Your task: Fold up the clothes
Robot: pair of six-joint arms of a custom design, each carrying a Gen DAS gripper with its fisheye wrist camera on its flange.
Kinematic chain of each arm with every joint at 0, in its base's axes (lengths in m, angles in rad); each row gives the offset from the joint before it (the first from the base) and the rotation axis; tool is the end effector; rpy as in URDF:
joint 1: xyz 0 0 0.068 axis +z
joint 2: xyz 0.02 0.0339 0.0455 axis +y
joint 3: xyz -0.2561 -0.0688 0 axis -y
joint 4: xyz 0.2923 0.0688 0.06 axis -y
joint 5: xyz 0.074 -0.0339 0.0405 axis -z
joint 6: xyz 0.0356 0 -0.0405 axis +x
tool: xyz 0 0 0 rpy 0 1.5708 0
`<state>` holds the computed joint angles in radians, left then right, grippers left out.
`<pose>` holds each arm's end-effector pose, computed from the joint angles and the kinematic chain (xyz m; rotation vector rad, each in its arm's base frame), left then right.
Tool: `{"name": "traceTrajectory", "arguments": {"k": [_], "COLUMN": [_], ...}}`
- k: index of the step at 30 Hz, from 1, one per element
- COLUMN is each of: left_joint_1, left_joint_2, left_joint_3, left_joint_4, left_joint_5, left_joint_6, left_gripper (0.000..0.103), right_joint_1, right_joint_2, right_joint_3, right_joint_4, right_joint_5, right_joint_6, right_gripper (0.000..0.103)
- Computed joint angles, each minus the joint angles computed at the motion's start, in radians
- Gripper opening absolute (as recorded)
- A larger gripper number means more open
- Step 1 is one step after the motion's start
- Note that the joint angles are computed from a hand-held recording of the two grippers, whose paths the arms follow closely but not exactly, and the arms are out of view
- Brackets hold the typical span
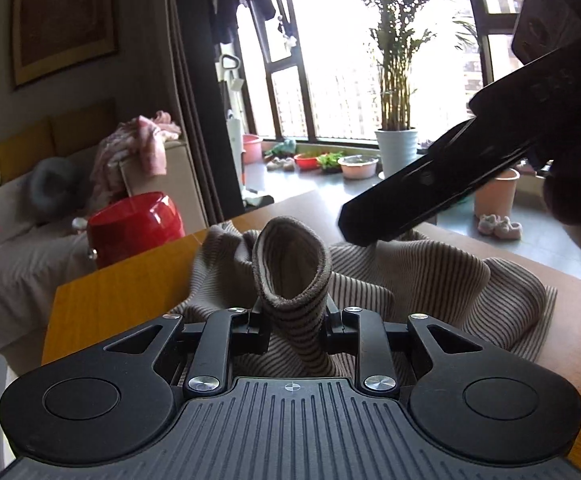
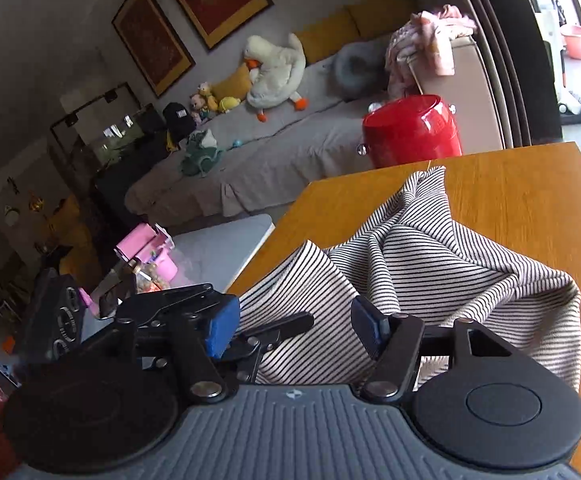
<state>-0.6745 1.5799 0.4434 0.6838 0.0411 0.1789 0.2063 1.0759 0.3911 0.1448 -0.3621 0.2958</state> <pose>0.2321 -0.1874 0.0817 0.8686 1.8472 -0.3539 0.2468 0.0645 0.1453 -0.1256 2.1425 0.6789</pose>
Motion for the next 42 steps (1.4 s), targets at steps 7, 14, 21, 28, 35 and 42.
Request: {"name": "traceTrajectory", "arguments": {"k": [7,14,21,28,35,42], "left_joint_1": [0.039,0.262,0.380,0.426,0.440,0.435], "left_joint_2": [0.171,0.100,0.154,0.192,0.257,0.201], "left_joint_3": [0.133,0.270,0.408,0.425,0.480,0.458], "left_joint_4": [-0.037,-0.064,-0.062,-0.072,-0.129,-0.145], "left_joint_5": [0.200,0.199,0.037,0.055,0.060,-0.011], "left_joint_6": [-0.053,-0.155,-0.256,-0.268,-0.269,-0.281], "left_gripper": [0.013,0.007,0.007,0.007,0.011,0.054], "right_joint_1": [-0.046,-0.111,0.005,-0.009,-0.162,-0.195], "right_joint_2": [0.290,0.435,0.634,0.744,0.872,0.937], "right_joint_3": [0.160,0.261,0.452,0.564,0.645,0.643], "right_joint_4": [0.114,0.136,0.071,0.044,0.125,0.175], "right_joint_5": [0.240,0.246,0.270,0.349,0.516,0.585], "right_joint_6": [-0.167,-0.218,-0.290,-0.445,-0.428,-0.414], "right_gripper": [0.062,0.062,0.065,0.020,0.029,0.049]}}
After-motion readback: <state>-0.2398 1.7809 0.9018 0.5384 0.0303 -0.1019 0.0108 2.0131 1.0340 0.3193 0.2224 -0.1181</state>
